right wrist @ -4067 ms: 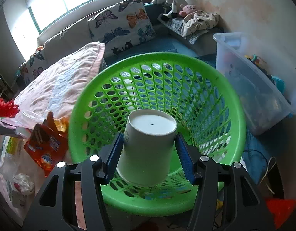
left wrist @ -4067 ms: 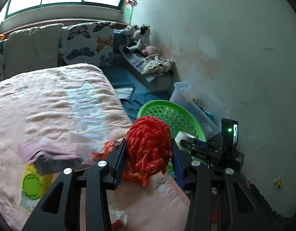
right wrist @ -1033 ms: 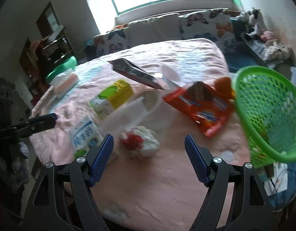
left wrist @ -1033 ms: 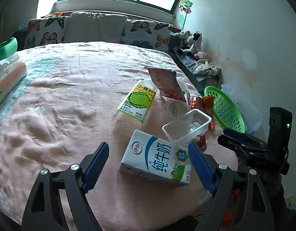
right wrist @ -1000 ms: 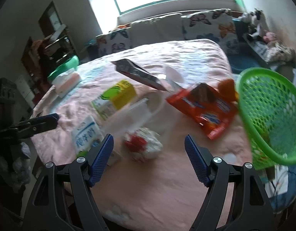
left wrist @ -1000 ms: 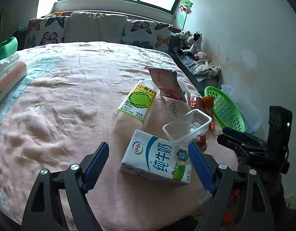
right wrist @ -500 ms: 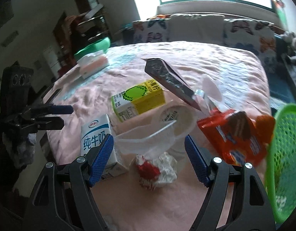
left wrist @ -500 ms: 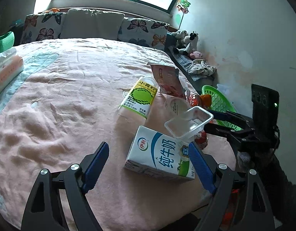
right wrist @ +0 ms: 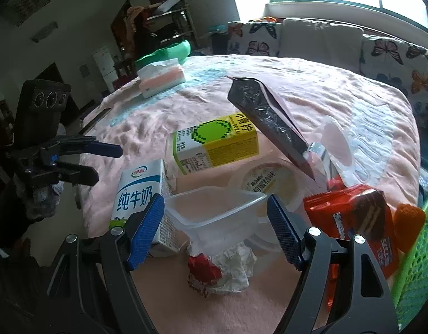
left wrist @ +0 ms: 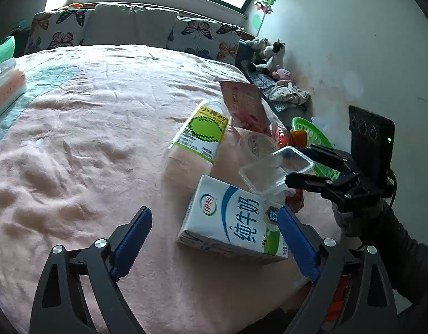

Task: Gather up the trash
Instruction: 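Reach the right tool to the clear plastic tray and grasp it, then carry the tray with the right tool into the green basket and release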

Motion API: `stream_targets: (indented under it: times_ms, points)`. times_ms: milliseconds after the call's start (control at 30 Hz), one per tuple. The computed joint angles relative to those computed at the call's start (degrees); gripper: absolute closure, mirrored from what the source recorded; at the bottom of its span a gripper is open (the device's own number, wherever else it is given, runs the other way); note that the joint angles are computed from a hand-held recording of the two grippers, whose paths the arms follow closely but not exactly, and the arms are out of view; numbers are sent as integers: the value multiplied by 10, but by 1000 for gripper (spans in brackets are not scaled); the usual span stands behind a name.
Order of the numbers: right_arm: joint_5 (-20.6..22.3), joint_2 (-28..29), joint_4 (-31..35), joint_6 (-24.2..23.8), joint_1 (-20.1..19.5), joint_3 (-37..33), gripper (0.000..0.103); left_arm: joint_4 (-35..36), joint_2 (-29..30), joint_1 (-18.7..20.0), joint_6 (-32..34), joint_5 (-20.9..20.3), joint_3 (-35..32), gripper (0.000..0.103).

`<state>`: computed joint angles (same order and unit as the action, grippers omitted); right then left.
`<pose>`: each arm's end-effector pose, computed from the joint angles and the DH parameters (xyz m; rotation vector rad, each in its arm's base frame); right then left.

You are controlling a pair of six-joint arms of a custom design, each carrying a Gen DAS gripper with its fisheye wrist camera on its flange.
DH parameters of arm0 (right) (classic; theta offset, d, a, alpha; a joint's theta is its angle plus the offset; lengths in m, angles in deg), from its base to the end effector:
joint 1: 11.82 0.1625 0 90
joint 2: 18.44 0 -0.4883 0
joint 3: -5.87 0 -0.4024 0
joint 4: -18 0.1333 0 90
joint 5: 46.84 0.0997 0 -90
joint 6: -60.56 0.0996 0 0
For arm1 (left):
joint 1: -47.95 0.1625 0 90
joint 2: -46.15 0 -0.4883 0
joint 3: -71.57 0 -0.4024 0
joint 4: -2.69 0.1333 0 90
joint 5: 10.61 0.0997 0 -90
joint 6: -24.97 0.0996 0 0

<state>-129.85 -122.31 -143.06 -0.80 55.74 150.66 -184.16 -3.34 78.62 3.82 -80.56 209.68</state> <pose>0.0112 -0.3539 0.3376 0.9766 -2.6258 0.6756 -0.2921 -0.3679 0.0531 0.9217 2.7771 -0.4948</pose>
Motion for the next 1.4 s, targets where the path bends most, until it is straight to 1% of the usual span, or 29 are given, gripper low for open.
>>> stream_targets:
  times_ms: [33, 133, 233, 300, 367, 467, 567, 633, 733, 800, 900, 933, 1033, 1233, 1300, 1400]
  points:
    - [4, -2, 2, -5, -1, 1, 30, -1, 0, -2, 2, -1, 0, 12]
    - [8, -7, 3, -14, -2, 5, 39, 3, 4, -9, 11, -5, 0, 10]
    - [12, -15, -7, -21, -3, 13, 43, 12, 8, -19, 30, -3, -1, 10]
    - [19, -24, -11, -14, -6, 17, 44, 18, 12, -24, 45, -4, -3, 10]
    - [27, -36, -12, -7, -8, 19, 45, 20, 16, -34, 60, 12, -2, 10]
    - [39, -58, -8, 3, -9, 23, 46, 42, 12, -32, 83, 11, -9, 10]
    - [57, -88, 8, 17, -18, 25, 46, 60, 6, -31, 130, 10, -15, 10]
    - [73, -111, 31, 32, -30, 23, 46, 78, 2, -29, 167, 5, -23, 10]
    - [106, -158, 80, 56, -56, 18, 46, 121, -5, -23, 256, -22, -39, 10]
    - [121, -185, 101, 66, -70, 16, 46, 147, -6, -23, 305, -23, -49, 10]
    - [129, -230, 118, 82, -87, 20, 46, 188, -13, -12, 363, -48, -68, 10]
    - [128, -242, 118, 86, -91, 24, 46, 202, -15, -7, 392, -58, -77, 10]
    - [122, -283, 109, 113, -102, 35, 46, 222, -14, 0, 465, -68, -92, 10]
    - [118, -340, 95, 159, -128, 57, 46, 284, -2, 25, 575, -117, -134, 10]
    - [122, -361, 100, 164, -145, 63, 46, 308, 4, 31, 595, -129, -147, 10]
    - [143, -395, 115, 173, -183, 68, 46, 340, 11, 38, 637, -137, -163, 10]
